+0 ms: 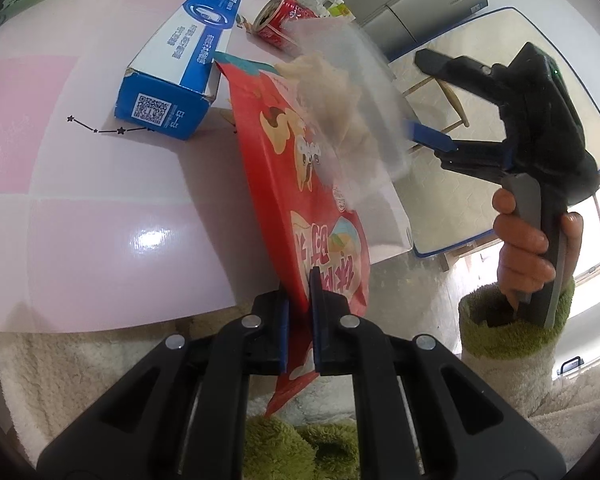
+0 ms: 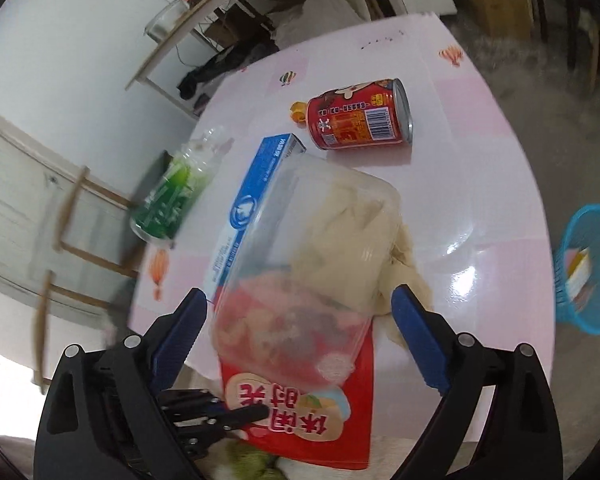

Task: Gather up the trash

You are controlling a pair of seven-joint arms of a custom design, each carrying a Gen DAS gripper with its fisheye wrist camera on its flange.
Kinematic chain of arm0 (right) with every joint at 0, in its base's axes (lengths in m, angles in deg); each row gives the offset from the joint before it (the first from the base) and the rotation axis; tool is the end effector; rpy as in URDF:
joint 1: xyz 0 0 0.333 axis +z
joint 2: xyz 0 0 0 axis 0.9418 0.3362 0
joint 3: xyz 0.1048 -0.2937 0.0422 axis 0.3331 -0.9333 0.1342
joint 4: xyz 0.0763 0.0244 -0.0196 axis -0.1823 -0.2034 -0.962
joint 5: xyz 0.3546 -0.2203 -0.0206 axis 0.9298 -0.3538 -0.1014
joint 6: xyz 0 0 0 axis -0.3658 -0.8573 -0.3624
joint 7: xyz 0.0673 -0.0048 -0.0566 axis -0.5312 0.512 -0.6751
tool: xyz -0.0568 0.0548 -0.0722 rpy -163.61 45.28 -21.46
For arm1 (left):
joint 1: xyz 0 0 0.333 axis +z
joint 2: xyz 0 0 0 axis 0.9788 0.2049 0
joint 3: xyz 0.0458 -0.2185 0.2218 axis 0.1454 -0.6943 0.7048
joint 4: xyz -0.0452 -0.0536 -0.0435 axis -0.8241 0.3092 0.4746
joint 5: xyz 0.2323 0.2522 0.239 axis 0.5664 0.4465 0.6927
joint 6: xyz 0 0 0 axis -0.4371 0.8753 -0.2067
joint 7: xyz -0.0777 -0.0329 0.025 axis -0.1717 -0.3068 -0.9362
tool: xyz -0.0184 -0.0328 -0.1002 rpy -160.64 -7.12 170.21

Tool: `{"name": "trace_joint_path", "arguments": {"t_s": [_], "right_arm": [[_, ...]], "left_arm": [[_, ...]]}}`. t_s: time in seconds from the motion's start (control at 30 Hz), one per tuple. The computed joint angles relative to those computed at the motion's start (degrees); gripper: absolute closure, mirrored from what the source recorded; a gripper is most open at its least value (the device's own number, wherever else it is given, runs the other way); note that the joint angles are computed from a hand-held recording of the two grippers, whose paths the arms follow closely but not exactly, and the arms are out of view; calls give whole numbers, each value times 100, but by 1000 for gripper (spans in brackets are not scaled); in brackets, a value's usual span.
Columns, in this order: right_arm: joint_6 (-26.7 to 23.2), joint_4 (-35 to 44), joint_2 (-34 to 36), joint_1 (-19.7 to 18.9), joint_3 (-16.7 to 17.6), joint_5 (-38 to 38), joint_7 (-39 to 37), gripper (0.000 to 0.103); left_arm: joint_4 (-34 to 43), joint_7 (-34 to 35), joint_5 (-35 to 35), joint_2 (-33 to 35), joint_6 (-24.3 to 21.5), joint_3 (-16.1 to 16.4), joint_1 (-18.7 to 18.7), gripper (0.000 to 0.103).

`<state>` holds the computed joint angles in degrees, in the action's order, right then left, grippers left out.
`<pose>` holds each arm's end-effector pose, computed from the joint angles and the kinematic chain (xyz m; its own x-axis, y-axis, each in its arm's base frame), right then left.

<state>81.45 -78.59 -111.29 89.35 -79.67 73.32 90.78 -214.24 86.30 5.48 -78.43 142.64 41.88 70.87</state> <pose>0.4532 0.1256 0.6119 -0.0292 -0.8820 -0.4703 -0.8859 0.2407 -0.3964 0.4127 -0.1022 0.5368 -0.3632 -0.6536 0.6640 -0.9193 0.1356 -0.3694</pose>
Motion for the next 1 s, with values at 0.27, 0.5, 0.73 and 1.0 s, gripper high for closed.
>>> {"name": "trace_joint_path", "arguments": {"t_s": [0.27,0.5,0.73,1.0], "right_arm": [[163,-217,-298,-89,283,-526,785,12],[-450,627,326,90,51,-399,697,11],[-2292,2186,1595,-189,-262,892,1106,11],[-4146,4242,3098,-691,343,-76,2455,11]], "left_arm": [[-31,8,-10,5,40,-14,-15,96],[-106,45,-20,-43,131,-40,-48,96],[-166,97,-58,-90,253,-74,-135,96],[-157,207,-68,-59,266,-64,-191,96]]}}
